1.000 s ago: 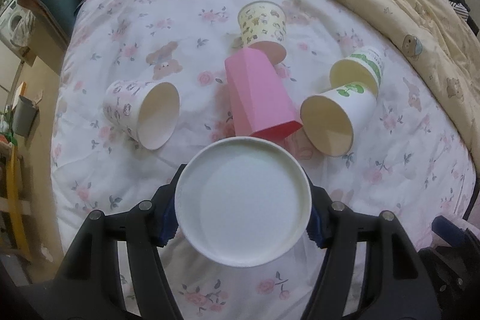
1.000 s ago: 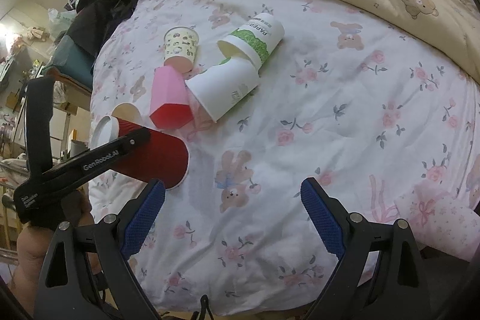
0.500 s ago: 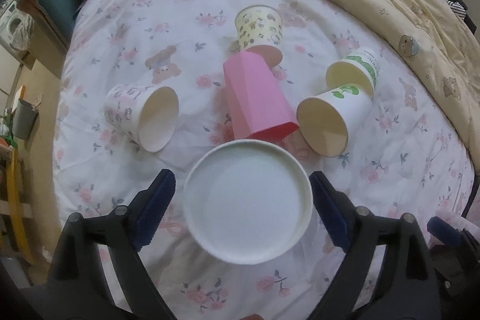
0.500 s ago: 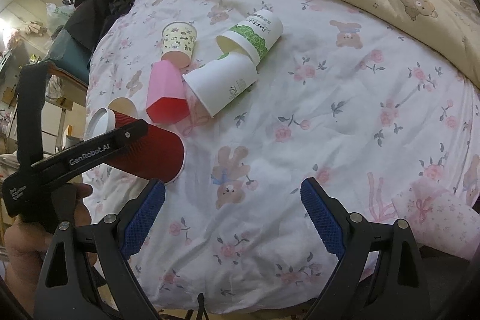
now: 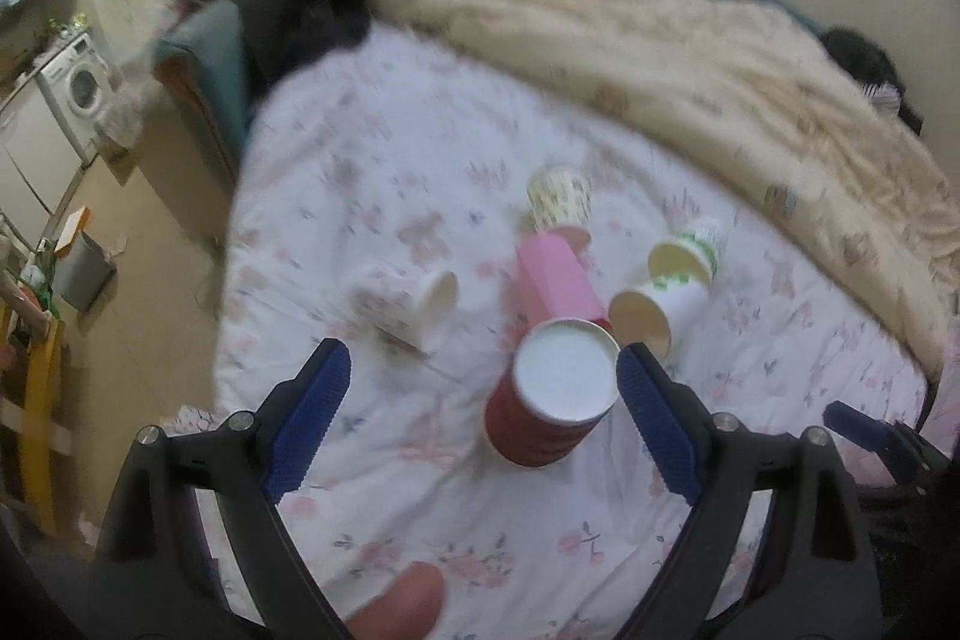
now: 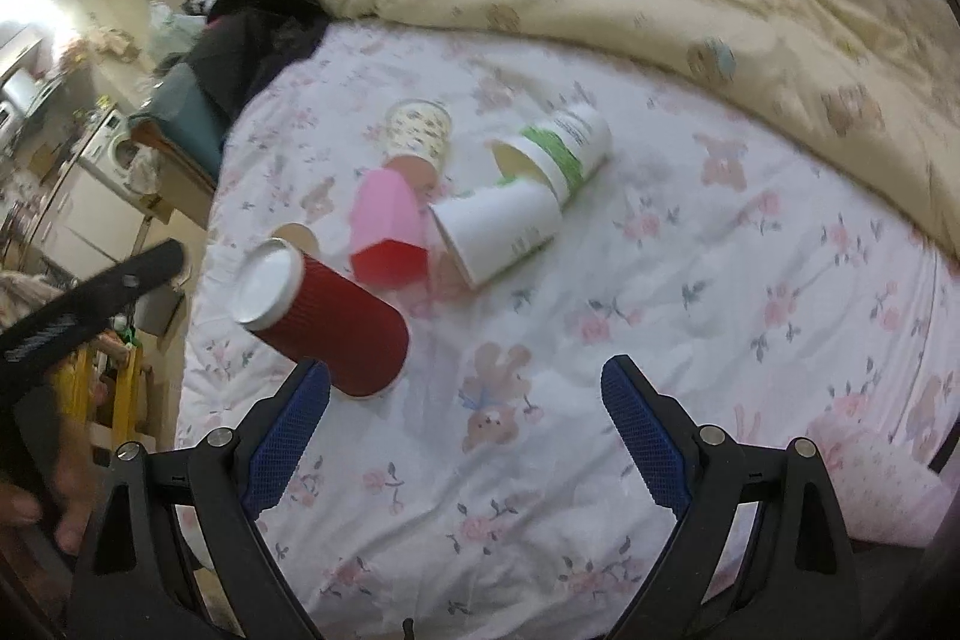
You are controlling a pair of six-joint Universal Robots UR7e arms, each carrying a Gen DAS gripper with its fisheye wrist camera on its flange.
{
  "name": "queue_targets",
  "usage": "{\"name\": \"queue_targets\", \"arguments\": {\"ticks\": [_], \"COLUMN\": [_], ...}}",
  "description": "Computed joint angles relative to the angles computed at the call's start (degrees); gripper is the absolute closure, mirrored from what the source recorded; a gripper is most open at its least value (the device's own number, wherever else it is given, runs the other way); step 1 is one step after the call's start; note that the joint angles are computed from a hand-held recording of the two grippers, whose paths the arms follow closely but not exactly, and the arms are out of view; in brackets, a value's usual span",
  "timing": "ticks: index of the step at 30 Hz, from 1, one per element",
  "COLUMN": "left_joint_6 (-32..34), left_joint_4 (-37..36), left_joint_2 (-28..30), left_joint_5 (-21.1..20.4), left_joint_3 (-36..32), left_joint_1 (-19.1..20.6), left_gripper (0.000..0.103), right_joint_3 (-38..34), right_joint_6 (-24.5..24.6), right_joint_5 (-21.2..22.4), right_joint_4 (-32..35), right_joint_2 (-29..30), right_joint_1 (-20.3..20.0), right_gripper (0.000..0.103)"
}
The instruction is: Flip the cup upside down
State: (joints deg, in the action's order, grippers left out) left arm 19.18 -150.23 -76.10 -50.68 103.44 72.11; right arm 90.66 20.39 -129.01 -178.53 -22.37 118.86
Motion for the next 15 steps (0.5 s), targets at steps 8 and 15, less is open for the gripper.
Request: {"name": "queue_targets", "arguments": {"ticks": [8,15], "left_joint_6": [2.42,0.68], "left_joint_4": [-6.15,-7.2], "left_joint_2": [-7.42,-10.46], "left_joint_5": [-1.12,-2.25], "left_joint_3": [6.68,11.27], "left_joint_1": [2.95,5.17], "left_gripper": [0.003,0.0], "right_joint_3": [-0.9,-2.52], "right_joint_6": [-6.99,-10.88], "right_joint_5": [-2.68,-5.76], "right_joint_4": [-5.84,-9.89], "right_joint_2": [2.32,5.66], "right_joint_1": [3.41,6.01], "right_gripper": [0.008,0.004]}}
